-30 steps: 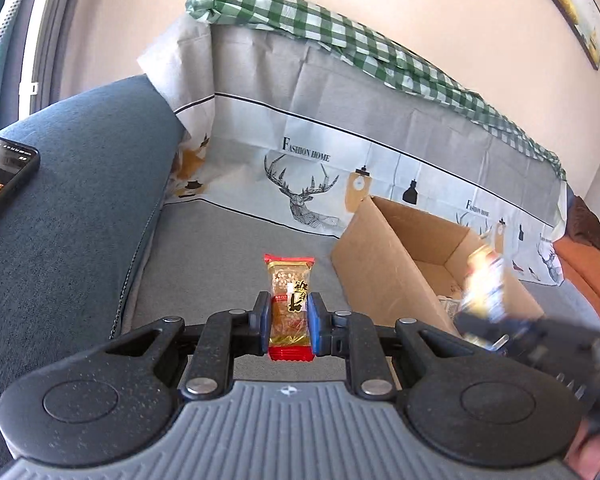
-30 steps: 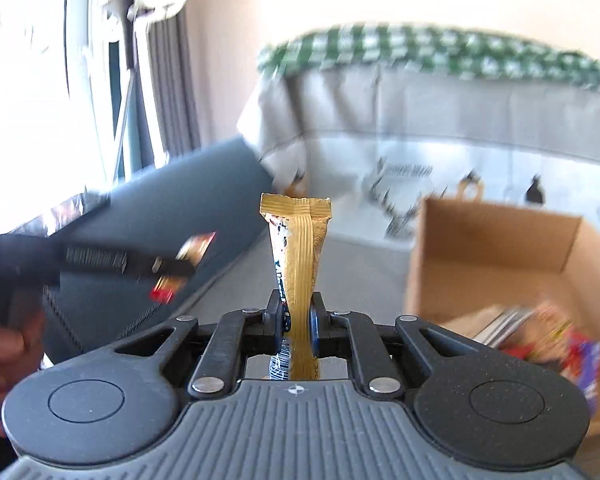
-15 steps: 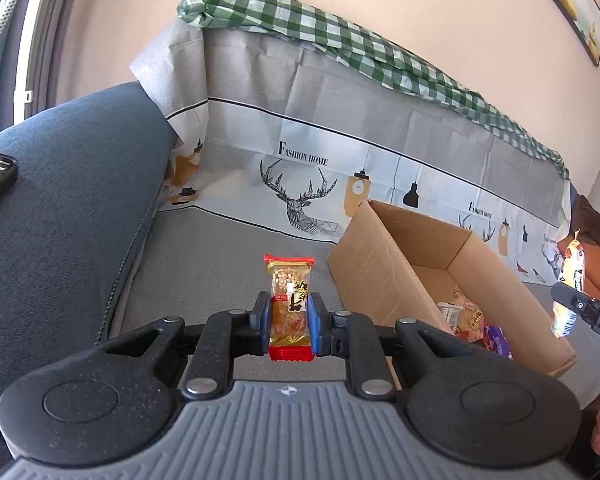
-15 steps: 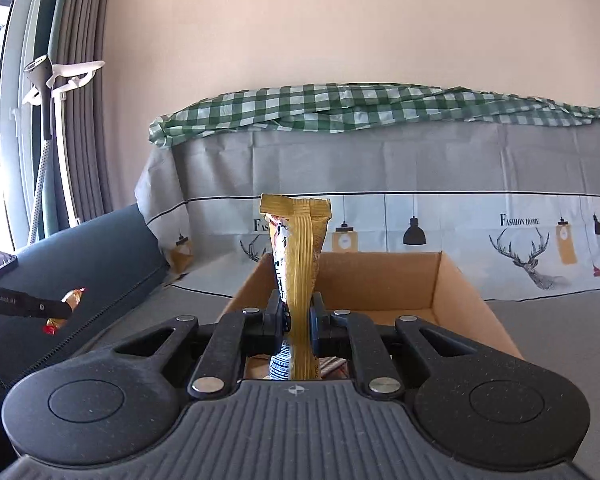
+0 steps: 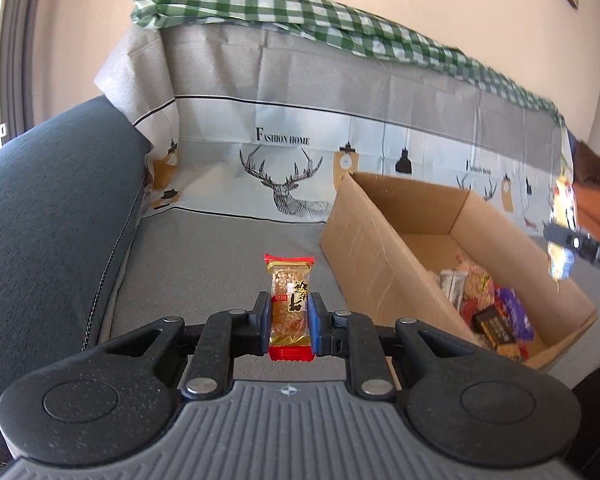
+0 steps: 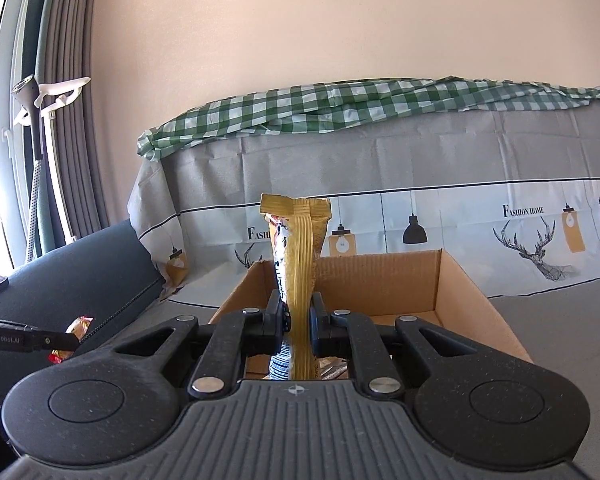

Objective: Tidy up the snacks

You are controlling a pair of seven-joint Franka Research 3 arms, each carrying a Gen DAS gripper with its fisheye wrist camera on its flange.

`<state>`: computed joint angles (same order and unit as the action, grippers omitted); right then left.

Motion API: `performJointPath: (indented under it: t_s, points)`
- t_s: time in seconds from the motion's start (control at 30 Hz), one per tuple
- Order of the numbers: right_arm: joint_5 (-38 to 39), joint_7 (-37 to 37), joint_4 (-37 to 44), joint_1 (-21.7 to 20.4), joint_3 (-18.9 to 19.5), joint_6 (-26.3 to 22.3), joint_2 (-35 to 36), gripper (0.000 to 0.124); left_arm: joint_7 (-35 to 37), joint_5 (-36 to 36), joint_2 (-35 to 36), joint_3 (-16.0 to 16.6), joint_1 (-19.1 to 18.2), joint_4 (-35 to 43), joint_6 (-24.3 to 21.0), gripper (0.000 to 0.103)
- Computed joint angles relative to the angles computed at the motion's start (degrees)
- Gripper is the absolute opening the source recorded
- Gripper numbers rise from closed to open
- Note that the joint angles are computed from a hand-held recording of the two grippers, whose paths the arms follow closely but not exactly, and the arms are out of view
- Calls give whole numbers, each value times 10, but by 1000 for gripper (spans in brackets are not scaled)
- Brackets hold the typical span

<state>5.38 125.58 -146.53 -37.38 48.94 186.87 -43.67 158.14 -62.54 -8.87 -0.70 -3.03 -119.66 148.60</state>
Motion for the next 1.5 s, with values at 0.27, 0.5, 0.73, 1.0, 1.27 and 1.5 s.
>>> performJointPath:
  t_s: [0.27, 0.5, 0.73, 1.0, 1.27, 1.5]
  points:
    - [14, 7, -11, -5, -6, 11, 4, 13, -43, 56, 5, -13, -6, 16, -13, 20]
    - [28, 16, -6, -22, 4, 3, 3, 14, -74, 29, 29, -47, -49, 84, -1, 21]
    - [-9, 60, -1, -46, 16, -38, -24, 95, -140, 15, 56, -75, -67, 156, 10, 41]
    - [-48, 94, -7, -27, -6, -76, -39, 102, -153, -17, -60, -53, -95, -1, 55, 81]
    - [-99, 122, -15, 27, -58, -180, -89, 102, -189, 51, -184, -52, -134, -156, 116, 95]
    - [-137, 123, -67, 142, -135, -296, -169, 102, -313, 170, -211, -58, -127, -201, 76, 103]
